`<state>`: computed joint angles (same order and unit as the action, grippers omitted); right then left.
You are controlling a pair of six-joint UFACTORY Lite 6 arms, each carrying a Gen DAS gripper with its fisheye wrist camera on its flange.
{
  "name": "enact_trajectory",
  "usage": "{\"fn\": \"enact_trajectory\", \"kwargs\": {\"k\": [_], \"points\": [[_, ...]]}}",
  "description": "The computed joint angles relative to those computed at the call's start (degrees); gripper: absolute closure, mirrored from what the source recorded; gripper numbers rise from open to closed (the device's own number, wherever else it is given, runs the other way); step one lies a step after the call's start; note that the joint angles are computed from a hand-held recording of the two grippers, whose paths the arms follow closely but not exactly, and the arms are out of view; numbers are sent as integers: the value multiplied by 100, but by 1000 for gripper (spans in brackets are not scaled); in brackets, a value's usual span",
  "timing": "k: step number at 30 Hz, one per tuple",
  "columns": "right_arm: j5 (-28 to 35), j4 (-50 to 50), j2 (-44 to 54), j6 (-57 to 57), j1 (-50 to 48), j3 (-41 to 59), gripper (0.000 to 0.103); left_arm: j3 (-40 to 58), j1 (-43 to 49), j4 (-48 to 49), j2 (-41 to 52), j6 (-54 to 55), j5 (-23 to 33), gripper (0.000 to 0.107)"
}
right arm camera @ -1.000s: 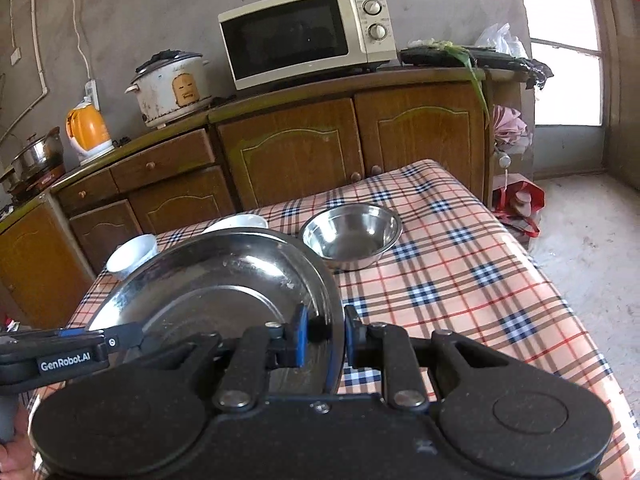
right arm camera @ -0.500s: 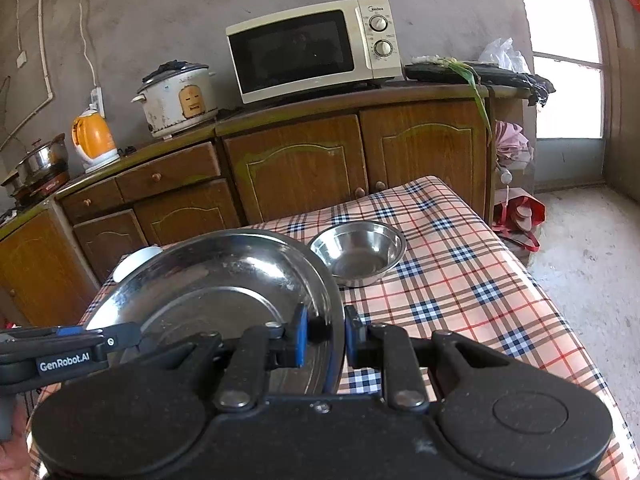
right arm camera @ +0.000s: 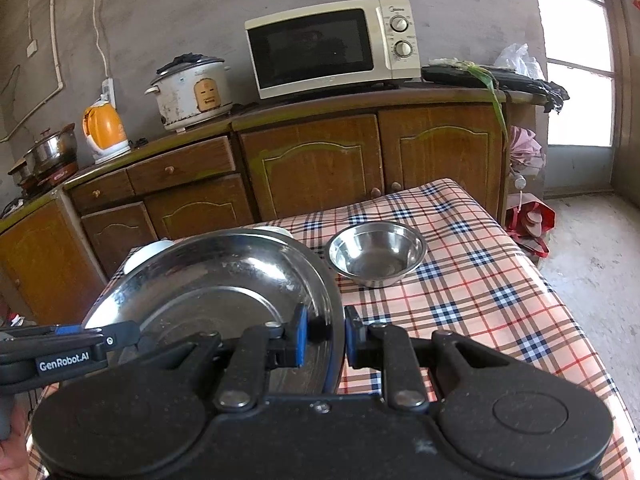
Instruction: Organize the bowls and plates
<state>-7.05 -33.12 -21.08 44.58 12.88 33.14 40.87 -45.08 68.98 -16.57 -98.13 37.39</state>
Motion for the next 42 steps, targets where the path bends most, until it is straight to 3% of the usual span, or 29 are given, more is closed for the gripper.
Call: {"fn": "enact_trajectory", "kwargs": {"k": [9, 15, 42], "points": [[12, 3513, 318, -3321, 615, 205, 79, -251, 295, -97, -323, 172, -45, 67], [-105, 4973, 539, -4635, 925, 345, 78, -342, 438, -118, -460, 273, -34, 67], [-557, 8262, 1425, -7603, 2185, 1046, 78, -976, 1295, -478, -1403, 1043, -155, 66]]}}
